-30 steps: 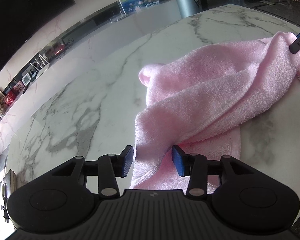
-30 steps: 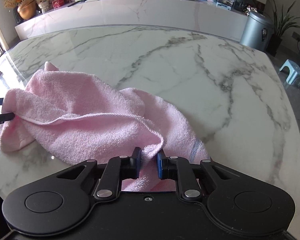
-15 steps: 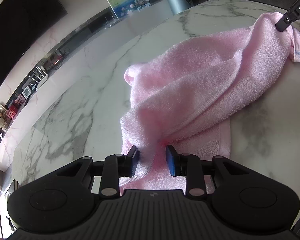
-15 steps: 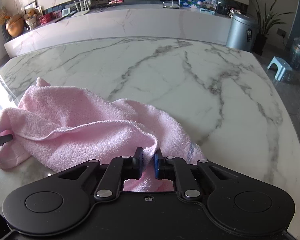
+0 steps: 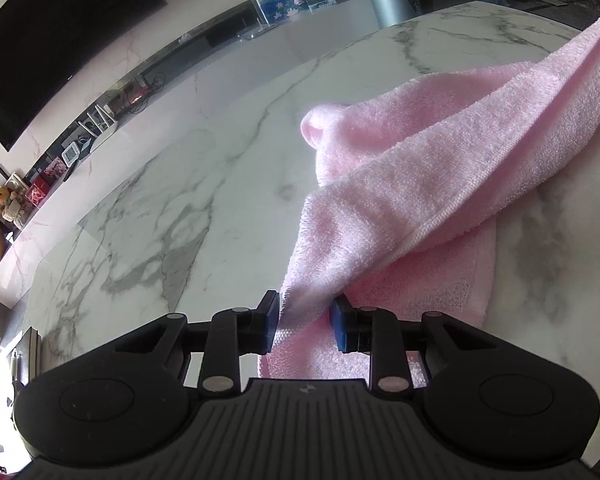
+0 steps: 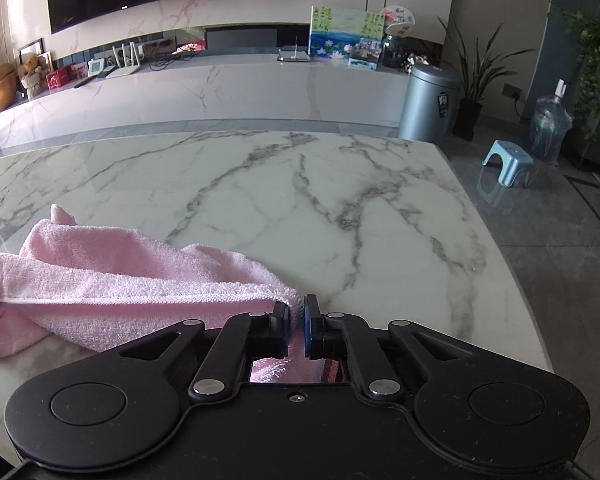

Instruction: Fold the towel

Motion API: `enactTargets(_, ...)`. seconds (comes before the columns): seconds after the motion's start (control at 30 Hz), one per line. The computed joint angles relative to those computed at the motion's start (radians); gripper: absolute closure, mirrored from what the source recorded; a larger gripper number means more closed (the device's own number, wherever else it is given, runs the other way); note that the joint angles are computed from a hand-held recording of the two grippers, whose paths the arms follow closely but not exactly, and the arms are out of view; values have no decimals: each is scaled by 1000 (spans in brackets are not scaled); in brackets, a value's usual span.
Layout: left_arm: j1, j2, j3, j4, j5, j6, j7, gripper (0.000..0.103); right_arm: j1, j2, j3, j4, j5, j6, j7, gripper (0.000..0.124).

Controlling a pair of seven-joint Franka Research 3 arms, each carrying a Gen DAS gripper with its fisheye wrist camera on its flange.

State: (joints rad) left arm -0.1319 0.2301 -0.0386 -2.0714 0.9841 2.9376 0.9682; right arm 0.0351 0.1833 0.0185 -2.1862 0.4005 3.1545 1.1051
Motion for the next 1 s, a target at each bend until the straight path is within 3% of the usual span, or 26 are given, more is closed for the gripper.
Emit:
enactTargets(0.1,11,-21,2,-14,-15,24,-21,100,23,-6,-28,-14,-28,18,16,119)
enactTargets(0.3,8,-67,18,-3,89,26,-129,101,-40,-15,56,-1,23,41,-71,119)
enactTargets(0.77,54,-119,-25,151,242,-55,-219,101,-57,-42,105,117,4,109,-228,119)
enactTargets(1.0,36,-62,-28,331,313,-108,-216,101,107,18,-82,280,-98,101,-158,121)
